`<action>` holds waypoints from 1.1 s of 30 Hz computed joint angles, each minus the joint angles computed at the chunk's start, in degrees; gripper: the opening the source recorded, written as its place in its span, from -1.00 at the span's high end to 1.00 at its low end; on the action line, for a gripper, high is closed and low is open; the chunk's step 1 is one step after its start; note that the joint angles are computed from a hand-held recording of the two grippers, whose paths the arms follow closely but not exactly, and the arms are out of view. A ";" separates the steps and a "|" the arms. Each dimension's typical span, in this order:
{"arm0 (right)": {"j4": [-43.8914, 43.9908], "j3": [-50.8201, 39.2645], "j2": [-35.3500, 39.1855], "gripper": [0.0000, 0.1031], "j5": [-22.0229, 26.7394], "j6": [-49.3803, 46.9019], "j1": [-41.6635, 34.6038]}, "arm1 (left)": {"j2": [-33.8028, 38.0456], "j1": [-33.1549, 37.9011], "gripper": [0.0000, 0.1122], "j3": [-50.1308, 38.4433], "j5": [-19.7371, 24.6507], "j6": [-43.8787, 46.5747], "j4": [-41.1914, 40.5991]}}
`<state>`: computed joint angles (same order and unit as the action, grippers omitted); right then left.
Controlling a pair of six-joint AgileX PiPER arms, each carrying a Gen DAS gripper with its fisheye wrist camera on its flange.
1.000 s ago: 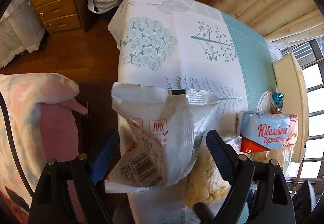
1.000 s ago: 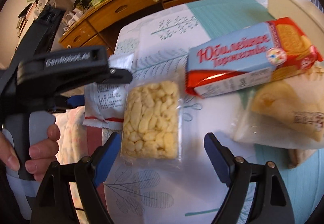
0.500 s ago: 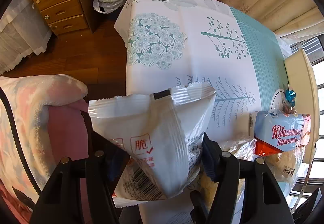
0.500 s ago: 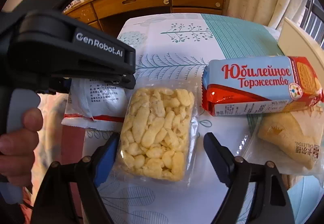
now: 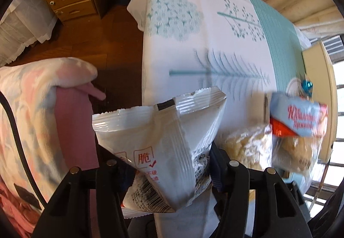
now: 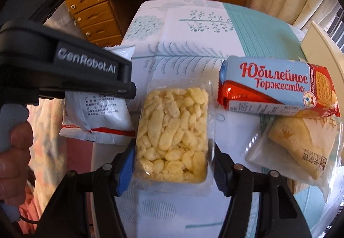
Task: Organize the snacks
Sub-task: 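Carry both packets over the white basket and release them inside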
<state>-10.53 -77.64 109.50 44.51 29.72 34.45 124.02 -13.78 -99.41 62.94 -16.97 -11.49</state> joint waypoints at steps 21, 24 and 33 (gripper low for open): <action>-4.51 8.35 -22.02 -0.22 11.18 -7.68 6.66 | -25.71 -6.62 0.03 22.58 -4.96 -7.22 -2.92; -4.73 10.87 -26.54 -0.22 10.79 -10.56 6.21 | -29.92 -9.52 0.03 25.26 -7.51 -11.42 -1.37; -1.43 15.17 -37.79 -0.22 8.99 -25.55 -2.03 | -35.53 -20.87 0.03 24.12 -10.37 -32.96 10.15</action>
<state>-11.96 -62.48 71.72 53.50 4.17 32.42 88.49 -34.65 -75.29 52.57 -49.93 -1.33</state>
